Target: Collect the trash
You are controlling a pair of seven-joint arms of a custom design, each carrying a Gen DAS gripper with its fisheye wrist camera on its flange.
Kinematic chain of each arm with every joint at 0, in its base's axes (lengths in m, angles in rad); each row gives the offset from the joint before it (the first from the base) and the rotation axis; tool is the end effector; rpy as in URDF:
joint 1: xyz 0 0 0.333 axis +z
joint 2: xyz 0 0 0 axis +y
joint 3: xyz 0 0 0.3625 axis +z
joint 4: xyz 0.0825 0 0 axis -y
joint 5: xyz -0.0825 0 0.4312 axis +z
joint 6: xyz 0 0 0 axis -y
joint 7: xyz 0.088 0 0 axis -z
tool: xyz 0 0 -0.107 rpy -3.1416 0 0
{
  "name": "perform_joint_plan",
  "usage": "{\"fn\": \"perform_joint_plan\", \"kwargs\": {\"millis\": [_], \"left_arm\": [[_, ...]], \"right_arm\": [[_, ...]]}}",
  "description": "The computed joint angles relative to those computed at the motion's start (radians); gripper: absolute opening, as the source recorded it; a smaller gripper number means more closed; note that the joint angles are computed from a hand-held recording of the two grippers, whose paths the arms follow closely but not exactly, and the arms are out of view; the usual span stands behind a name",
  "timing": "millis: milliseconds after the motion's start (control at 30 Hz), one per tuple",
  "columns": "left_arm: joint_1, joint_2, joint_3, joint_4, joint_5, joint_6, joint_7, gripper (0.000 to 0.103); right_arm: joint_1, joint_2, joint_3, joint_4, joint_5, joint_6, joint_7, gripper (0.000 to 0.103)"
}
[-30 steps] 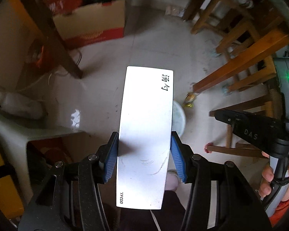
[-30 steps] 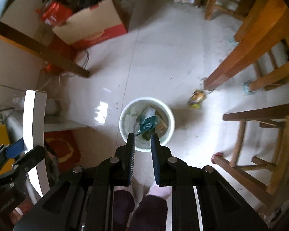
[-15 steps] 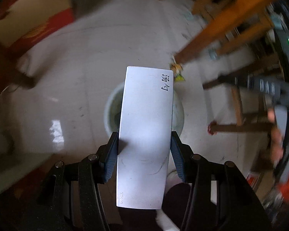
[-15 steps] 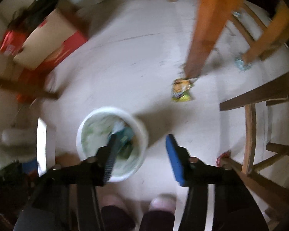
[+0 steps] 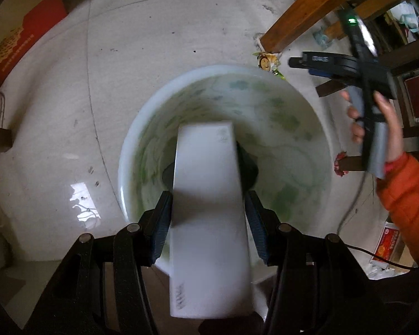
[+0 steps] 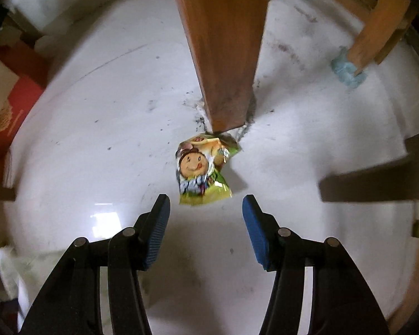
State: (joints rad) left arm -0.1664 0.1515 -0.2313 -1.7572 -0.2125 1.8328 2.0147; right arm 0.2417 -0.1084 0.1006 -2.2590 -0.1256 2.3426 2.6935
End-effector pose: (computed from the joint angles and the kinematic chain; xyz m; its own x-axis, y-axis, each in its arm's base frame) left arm 0.5957 -0.2604 0.5052 -0.6828 -0.6885 0.2444 -0.7148 0.6987 -0.0285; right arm 0.5238 0.1856 0.4466 -0.6322 -0.7660 -0.1164 -0.7441 0.6421 -0.1842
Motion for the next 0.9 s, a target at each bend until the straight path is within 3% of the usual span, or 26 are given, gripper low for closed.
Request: {"fn": "perform_joint_plan", "kwargs": {"millis": [233, 400, 500, 700, 900], "left_arm": [[-0.004, -0.008, -0.006, -0.038, -0.012, 0.088, 0.038, 0.052], [0.005, -0.011, -0.001, -0.034, -0.037, 0.099, 0.062, 0.052], [0.009, -0.024, 0.001, -0.042, -0.053, 0.112, 0.066, 0.052], [0.012, -0.076, 0.01, -0.077, -0.082, 0.153, 0.061, 0.052], [0.008, -0.168, 0.035, -0.139, -0.041, 0.182, -0.006, 0.052]], "right_arm": [[-0.002, 0.094, -0.025, -0.003, -0.049, 0.047, 0.0, 0.05], [0.008, 0.114, -0.04, -0.008, -0.094, 0.075, 0.044, 0.02], [0.016, 0.109, -0.037, 0.0, -0.124, 0.069, 0.059, 0.013], [0.039, -0.001, 0.001, 0.017, -0.147, -0.004, 0.064, 0.01], [0.062, -0.168, 0.093, 0.107, -0.154, -0.128, 0.039, 0.01]]}}
